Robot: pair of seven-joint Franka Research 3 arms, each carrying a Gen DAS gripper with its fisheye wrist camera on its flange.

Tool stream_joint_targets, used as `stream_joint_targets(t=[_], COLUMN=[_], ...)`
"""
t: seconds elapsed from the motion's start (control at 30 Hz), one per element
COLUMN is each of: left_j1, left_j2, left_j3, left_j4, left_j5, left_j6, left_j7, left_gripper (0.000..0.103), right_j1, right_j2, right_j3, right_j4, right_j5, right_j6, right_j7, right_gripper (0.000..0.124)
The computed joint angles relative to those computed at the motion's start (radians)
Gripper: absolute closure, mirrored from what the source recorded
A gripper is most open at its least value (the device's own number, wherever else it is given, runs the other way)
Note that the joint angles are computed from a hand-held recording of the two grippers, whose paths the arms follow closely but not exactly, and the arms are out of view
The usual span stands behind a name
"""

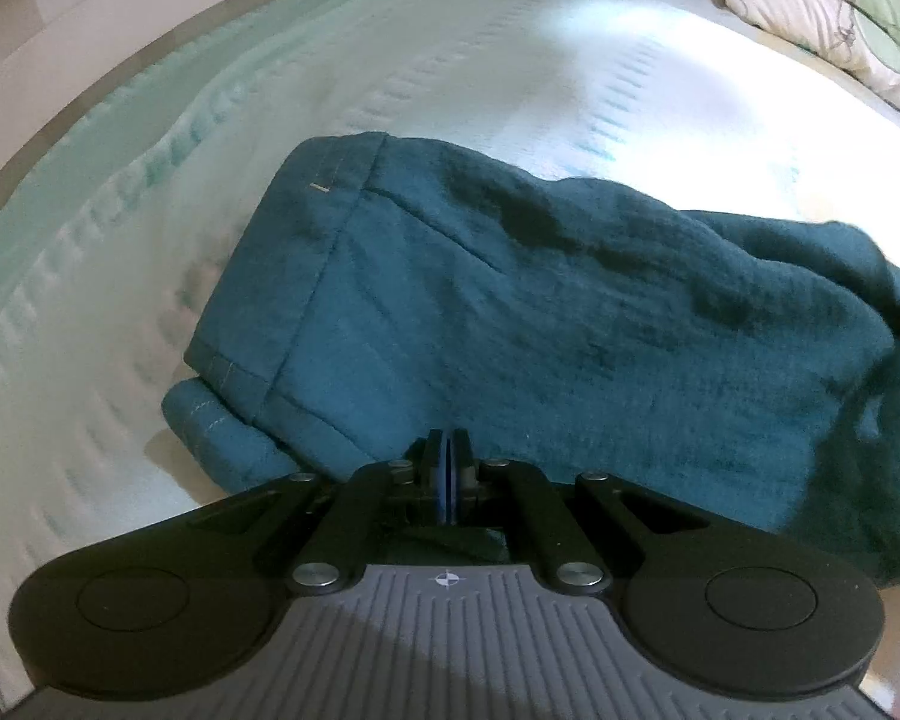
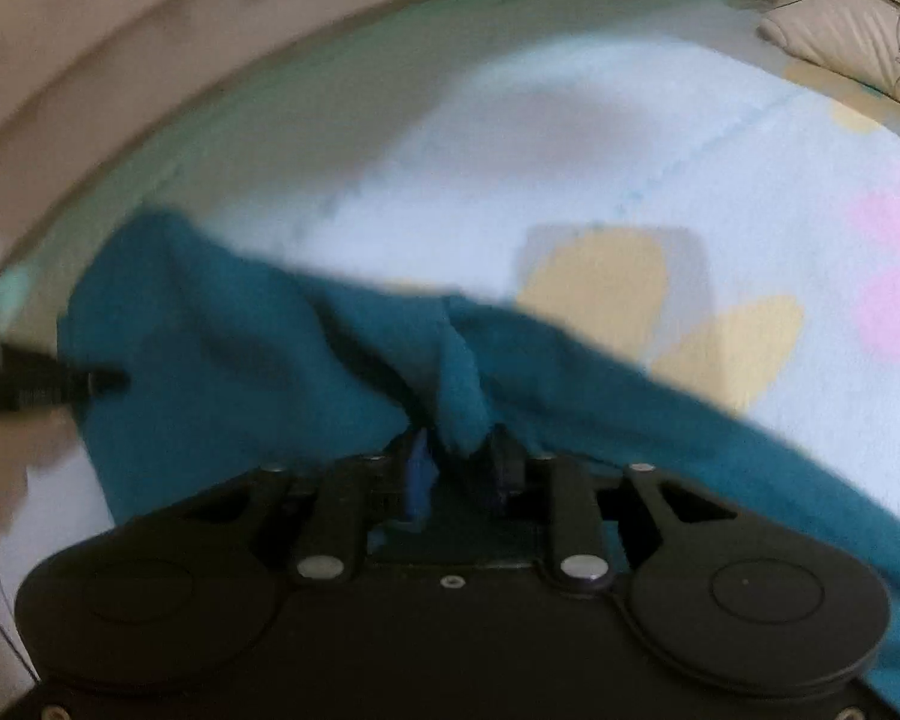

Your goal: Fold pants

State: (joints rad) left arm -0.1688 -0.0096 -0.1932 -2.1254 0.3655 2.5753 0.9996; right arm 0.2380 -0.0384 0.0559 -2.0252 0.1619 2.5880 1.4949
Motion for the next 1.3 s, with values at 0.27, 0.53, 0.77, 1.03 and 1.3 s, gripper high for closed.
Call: stream_joint_targets(t=[0.27,0.53,0.77,1.03,1.3], left_j1=[-0.005,-0.009,-0.011,-0.017,-0.059], left_j2=[-0.009,-0.024,-0.032,-0.046,-0.055], left_j3=[-0.004,-0.007,-0.011,-0.019,-0.047], left_j4=[-0.011,-0.031,-0.043,-0.043,0.113], left_j5=[0.045,0.066,0.087,0.128,0.101], left_j6=[0.0,0.016,0.024,0.008,-0.143], left_j7=[-0.02,-0.037,-0.052,-0.033,0.075], left_gripper=[0.1,0.1,0.1,0.1,0.1], right_j1=[-0.005,0.007,0.044,0.028,-0.092], right_j2=[0.149,0.2,0.27,0.114,-0.249], right_j3=[-0.004,-0.03,-0.067,-0.092,-0.023], right_j4=[0.176,0.21,0.285,0.163,-0.112], right_j5=[0.118,0.139,-0.083,-0.289,-0.297], right_j6=[-0.099,-0.005,0.006,0.011,-0.11], right_j7=[-0.122,0.019,0.211,0.434,0.506], right_gripper=[0.07,0.107,0.099,0.085,0.084])
